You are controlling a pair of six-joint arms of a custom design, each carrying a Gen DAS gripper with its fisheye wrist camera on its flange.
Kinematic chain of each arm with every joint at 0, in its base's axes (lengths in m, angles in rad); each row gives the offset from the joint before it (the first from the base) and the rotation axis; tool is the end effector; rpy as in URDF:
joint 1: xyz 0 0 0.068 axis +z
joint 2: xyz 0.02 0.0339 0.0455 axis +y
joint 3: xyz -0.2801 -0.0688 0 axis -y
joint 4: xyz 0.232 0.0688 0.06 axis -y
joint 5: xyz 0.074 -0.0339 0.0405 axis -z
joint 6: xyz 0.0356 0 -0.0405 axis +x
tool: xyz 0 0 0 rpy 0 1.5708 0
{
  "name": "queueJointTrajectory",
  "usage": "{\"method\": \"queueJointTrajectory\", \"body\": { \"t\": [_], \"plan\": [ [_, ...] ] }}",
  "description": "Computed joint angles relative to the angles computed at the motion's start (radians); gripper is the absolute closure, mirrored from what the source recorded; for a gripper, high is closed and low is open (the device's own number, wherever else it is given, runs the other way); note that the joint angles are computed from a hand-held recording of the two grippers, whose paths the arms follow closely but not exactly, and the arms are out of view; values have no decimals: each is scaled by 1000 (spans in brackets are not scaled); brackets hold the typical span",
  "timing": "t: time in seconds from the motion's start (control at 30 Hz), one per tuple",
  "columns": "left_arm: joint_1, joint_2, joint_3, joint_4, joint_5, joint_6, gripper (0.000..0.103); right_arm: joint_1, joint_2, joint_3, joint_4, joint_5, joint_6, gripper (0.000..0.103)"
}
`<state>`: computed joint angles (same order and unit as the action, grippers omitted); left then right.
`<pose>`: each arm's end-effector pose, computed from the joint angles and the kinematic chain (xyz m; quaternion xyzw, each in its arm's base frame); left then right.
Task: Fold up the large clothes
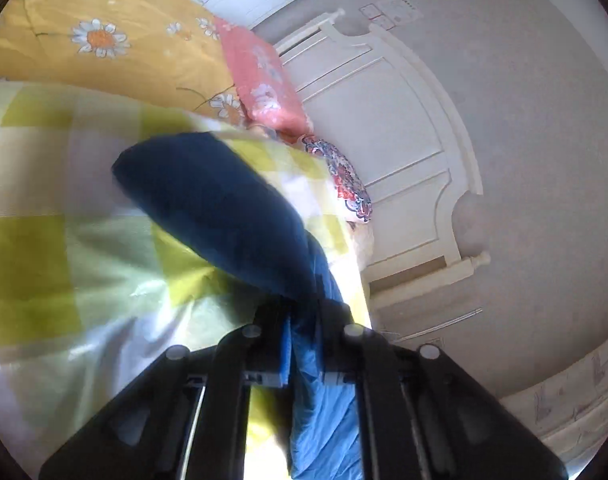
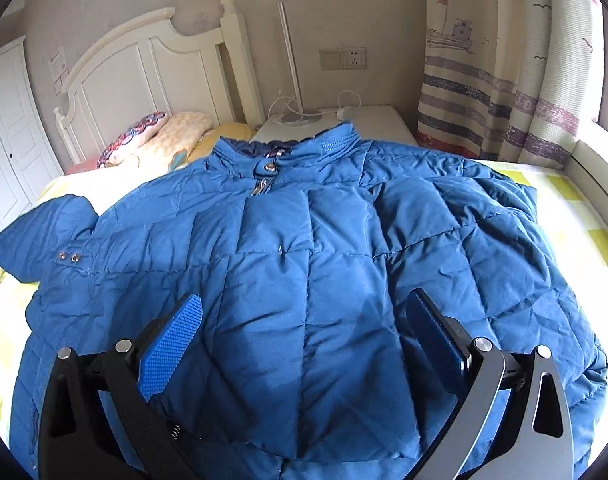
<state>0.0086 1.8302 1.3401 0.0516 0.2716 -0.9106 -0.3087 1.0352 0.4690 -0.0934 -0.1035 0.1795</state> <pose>0.4229 -0.0059 0.2820 -0.3058 0.7816 -0.3345 0.4285 0.1836 -0.0547 0.2135 0.1947 0.8757 0.0180 0.4415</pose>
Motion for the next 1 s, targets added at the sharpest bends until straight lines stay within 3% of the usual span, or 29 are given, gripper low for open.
{"method": "queueJointTrajectory", "body": {
  "t": [0.07,0.17,0.27,0.33,0.4,0.47,0.5,0.57,0.6,0.63,0.7,0.8,0.9,1.0],
  "plan": [
    [-126,-124,-41,6,-127,112,95,-100,-95,-65,68,-77,55,6],
    [-411,-205,5,-40,-297,379,95,-278,-215,-152,180,-187,166,5],
    [-734,-97,155,-163,-456,664,91,-467,-244,-202,270,-347,264,5],
    [-894,39,263,-264,-540,774,88,-581,-213,-221,330,-466,318,5],
    [-990,218,417,-425,-565,820,88,-660,-162,-232,391,-552,366,5],
    [-1023,402,591,-610,-501,818,87,-716,-121,-241,433,-603,399,5],
    [-1036,457,618,-646,-502,818,85,-730,-103,-240,441,-612,409,5],
    [-1059,460,590,-607,-573,855,81,-753,-79,-236,444,-637,406,5],
    [-1057,454,597,-625,-567,856,76,-748,-93,-240,429,-632,395,5],
    [-1051,428,577,-625,-535,849,58,-734,-98,-235,418,-623,381,5],
    [-1033,287,390,-491,-496,821,36,-692,-116,-225,388,-585,351,5],
    [-966,34,58,-228,-487,709,16,-647,-137,-217,356,-560,313,5],
    [-825,-60,-38,-239,-478,495,15,-627,-144,-217,348,-555,305,5],
    [-687,-33,-31,-330,-335,348,25,-620,-144,-220,347,-556,305,5]
  ]
}}
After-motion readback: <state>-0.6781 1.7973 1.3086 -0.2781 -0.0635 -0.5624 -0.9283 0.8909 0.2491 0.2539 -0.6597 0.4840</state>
